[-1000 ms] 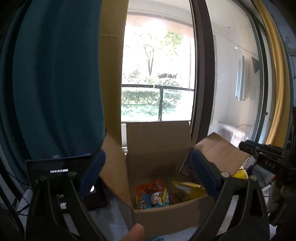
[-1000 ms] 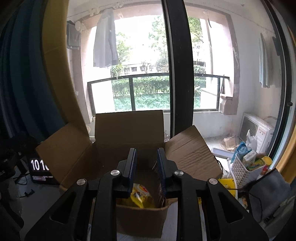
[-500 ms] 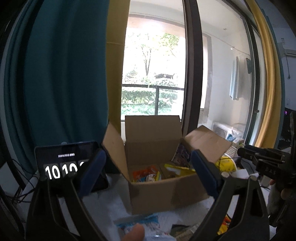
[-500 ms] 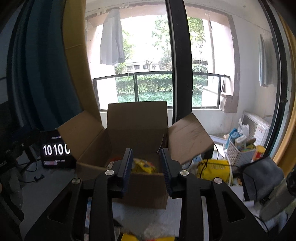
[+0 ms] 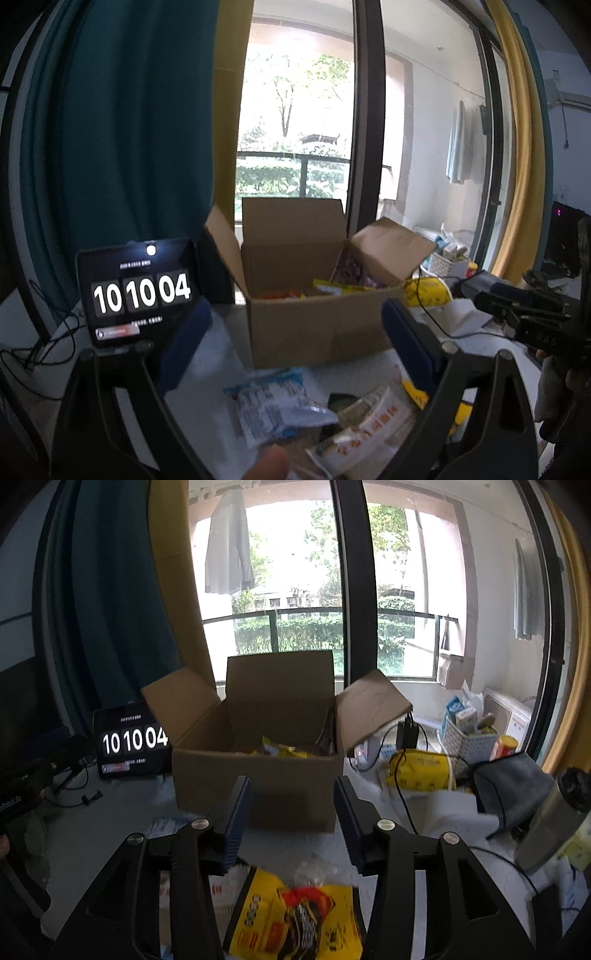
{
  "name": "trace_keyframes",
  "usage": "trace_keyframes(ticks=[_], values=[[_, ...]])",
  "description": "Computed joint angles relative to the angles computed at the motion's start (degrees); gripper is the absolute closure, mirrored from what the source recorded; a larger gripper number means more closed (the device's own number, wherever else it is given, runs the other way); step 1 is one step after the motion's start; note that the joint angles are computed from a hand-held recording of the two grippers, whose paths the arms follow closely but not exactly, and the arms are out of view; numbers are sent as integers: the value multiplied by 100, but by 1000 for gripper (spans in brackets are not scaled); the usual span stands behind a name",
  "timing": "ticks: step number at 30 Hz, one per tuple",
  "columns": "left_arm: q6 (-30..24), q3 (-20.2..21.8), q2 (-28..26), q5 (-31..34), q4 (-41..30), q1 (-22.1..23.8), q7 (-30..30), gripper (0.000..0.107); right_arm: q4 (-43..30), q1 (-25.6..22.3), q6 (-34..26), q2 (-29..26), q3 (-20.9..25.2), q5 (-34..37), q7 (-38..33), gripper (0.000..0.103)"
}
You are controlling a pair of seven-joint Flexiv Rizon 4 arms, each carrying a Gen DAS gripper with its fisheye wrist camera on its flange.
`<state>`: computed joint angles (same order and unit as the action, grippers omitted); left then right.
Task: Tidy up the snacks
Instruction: 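Withdraw both tools and reach toward the yellow-black bag with the right tool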
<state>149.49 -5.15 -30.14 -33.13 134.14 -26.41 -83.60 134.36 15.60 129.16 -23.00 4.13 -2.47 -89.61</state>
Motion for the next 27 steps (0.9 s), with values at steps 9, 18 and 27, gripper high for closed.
trace_keyframes(ticks=[9,18,27], values=[[261,-42,-69,4,576,-95,-420,12,510,-68,298,-57,60,81,-69,48],[177,0,-364,173,1002,-153,-803,12,816,-139,520,-350,57,53,-133,48],[-126,50,-747,156,1130,-294,-846,12,890,-338,598,-723,113,-309,-85,45]])
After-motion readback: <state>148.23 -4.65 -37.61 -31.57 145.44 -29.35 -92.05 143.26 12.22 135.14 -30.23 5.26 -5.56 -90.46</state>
